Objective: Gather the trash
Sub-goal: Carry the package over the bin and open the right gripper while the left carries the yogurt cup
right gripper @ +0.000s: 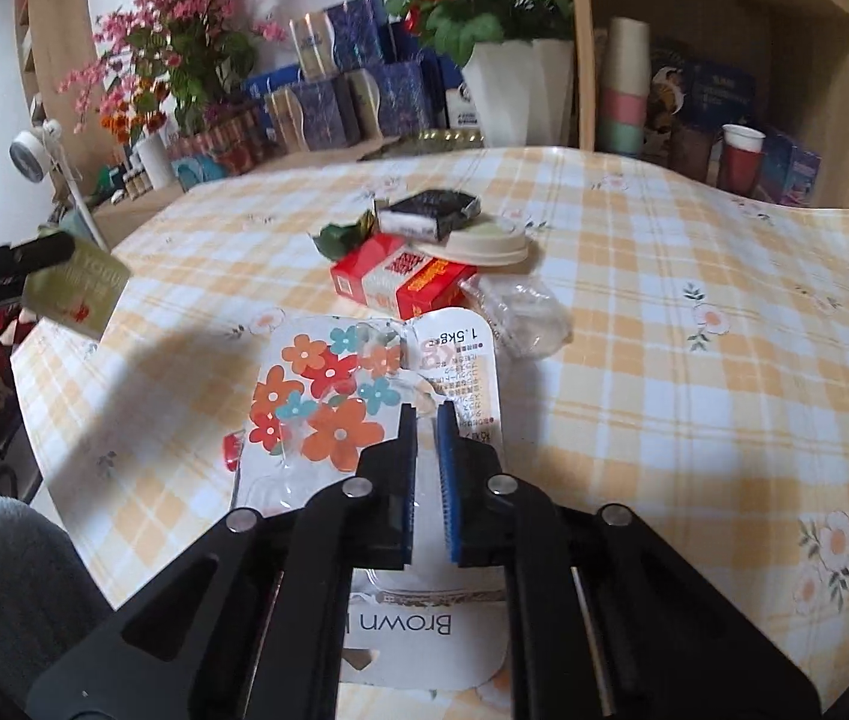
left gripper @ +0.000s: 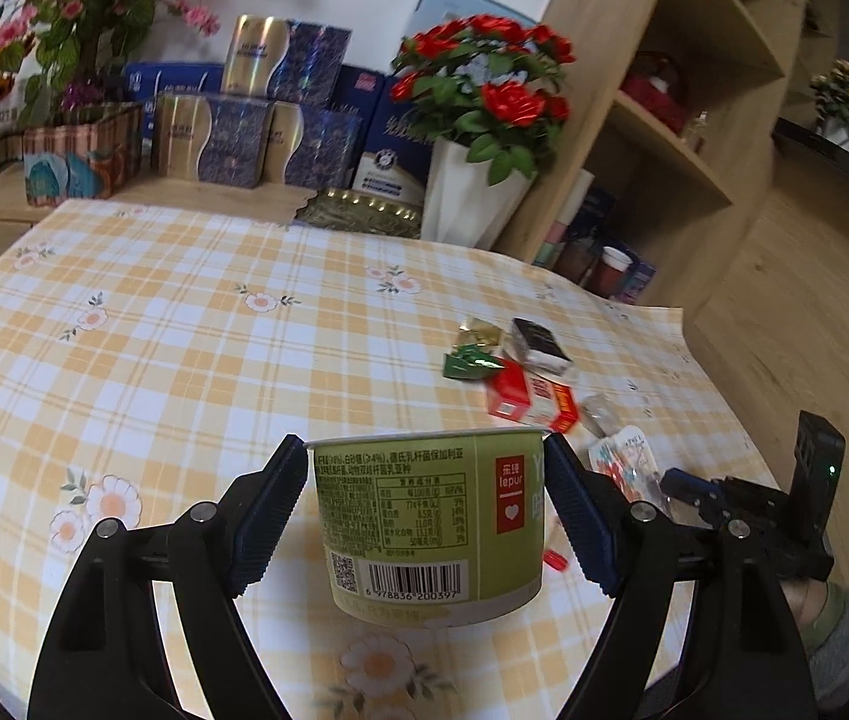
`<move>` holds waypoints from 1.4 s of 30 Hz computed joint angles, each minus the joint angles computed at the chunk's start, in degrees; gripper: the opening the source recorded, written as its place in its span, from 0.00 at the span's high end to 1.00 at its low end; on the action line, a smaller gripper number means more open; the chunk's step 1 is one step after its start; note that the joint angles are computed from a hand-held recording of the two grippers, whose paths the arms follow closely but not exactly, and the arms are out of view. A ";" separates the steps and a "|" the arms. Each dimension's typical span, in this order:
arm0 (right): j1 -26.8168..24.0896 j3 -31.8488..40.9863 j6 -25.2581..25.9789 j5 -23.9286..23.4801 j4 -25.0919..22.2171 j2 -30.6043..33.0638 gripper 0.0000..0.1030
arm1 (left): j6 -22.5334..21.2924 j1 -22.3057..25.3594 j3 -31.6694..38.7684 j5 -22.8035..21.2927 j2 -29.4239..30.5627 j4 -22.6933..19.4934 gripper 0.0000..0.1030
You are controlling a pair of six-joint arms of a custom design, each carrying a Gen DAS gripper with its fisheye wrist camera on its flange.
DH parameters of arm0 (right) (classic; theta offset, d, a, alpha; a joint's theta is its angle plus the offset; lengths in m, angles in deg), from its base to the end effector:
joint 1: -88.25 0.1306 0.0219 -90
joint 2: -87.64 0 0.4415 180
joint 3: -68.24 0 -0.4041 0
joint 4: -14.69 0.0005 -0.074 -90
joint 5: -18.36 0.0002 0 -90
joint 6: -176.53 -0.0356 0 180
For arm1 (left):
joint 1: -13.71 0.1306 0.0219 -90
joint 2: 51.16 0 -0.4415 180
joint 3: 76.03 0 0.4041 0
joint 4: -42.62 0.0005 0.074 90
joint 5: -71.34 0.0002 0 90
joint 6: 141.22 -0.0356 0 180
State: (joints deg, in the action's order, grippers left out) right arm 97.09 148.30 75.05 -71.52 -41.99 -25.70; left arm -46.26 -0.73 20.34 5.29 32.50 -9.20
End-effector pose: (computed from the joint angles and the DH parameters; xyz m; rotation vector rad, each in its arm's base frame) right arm 0.3160 0.0486 0.5543 0.0548 2.3321 0.1753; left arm 0.4319 -0.1267 0.5909 0.4127 2.2263 -0.6516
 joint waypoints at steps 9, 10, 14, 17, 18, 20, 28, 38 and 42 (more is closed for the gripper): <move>2.89 0.69 -2.94 1.93 -1.82 -4.69 0.89 | -1.74 -1.88 -2.29 -0.97 -6.76 -2.80 0.25; 3.53 0.76 -3.26 2.14 -2.10 -5.28 0.89 | -1.79 -2.16 -2.76 -1.29 -7.73 -3.37 0.25; 6.79 0.93 -4.61 3.56 -3.45 -7.06 0.89 | -0.60 -2.76 -4.65 -2.06 -11.19 -4.60 0.24; 10.33 0.79 -6.03 4.98 -4.70 -8.45 0.89 | 0.30 -2.72 -5.82 -2.45 -13.76 -5.75 0.24; 11.67 0.77 -6.46 5.53 -5.19 -8.78 0.89 | 0.60 -2.55 -6.28 -2.40 -14.82 -6.40 0.24; 14.27 0.61 -7.26 6.74 -5.99 -9.27 0.89 | 0.78 -2.34 -6.86 -2.56 -16.29 -7.46 0.24; 27.04 -0.37 -12.59 12.46 -9.44 -10.95 0.89 | 0.73 -1.10 -8.12 -1.81 -20.57 -11.20 0.24; 39.74 -3.03 -19.32 16.19 -12.95 -10.39 0.89 | 0.87 -1.61 -10.01 -1.24 -24.73 -13.63 0.24; 42.08 -4.91 -21.19 15.19 -13.47 -10.01 0.89 | 0.72 -1.95 -10.82 -1.59 -25.78 -13.95 0.24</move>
State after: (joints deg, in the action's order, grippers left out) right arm 139.16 143.39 53.87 -56.33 -55.46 -35.72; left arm -45.54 -2.68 9.53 3.71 6.72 -23.16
